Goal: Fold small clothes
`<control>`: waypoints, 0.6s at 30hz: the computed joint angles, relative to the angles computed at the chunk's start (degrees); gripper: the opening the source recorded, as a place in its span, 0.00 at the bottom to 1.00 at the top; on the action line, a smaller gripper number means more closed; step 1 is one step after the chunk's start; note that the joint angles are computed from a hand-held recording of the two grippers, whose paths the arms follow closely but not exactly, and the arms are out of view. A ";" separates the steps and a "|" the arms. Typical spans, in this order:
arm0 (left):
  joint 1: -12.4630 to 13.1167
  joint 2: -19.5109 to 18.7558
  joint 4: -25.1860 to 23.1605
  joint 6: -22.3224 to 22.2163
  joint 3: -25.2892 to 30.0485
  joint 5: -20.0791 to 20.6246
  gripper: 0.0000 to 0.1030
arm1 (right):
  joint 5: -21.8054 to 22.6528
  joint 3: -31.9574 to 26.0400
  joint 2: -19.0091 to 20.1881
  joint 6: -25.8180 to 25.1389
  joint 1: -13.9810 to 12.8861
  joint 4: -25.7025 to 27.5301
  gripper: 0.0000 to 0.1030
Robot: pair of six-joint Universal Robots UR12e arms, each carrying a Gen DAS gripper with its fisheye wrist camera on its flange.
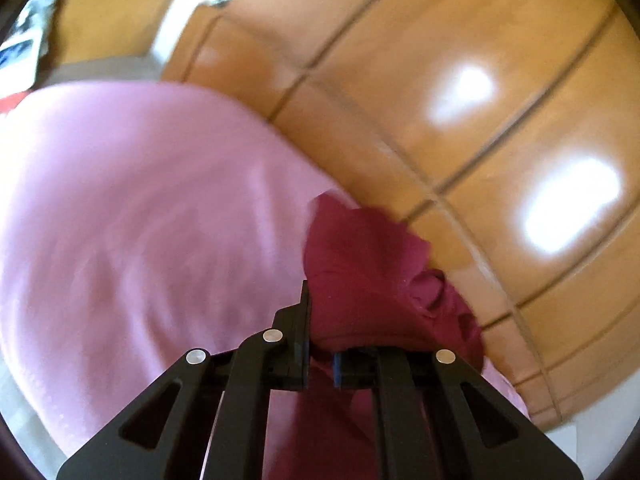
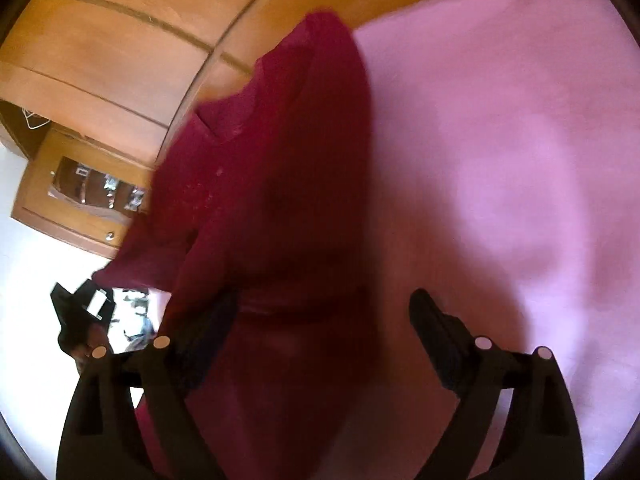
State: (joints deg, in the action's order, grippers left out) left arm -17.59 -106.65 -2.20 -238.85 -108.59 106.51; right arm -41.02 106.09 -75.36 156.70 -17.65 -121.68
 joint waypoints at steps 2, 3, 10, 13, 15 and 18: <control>0.46 0.06 -1.18 -1.25 -0.52 -0.70 0.06 | -3.12 -0.13 -0.25 -3.17 1.59 -0.78 0.54; 0.60 -0.20 -1.70 -1.67 -0.34 -1.20 0.06 | -6.35 0.44 -1.01 -3.69 2.28 -3.07 0.34; -0.04 -0.83 0.66 2.35 0.78 -2.17 0.06 | -9.71 3.74 -4.43 -0.74 -2.55 -18.09 0.10; -1.11 -1.48 1.95 4.75 2.48 -2.80 0.06 | -13.55 3.94 -5.16 2.49 -5.71 -23.74 0.10; -1.43 -1.81 2.46 5.72 3.44 -3.45 0.06 | -16.06 4.15 -5.82 3.75 -8.65 -25.74 0.10; -2.14 -2.73 2.86 7.35 5.40 -3.94 0.06 | -20.75 4.80 -6.70 5.45 -12.18 -30.00 0.10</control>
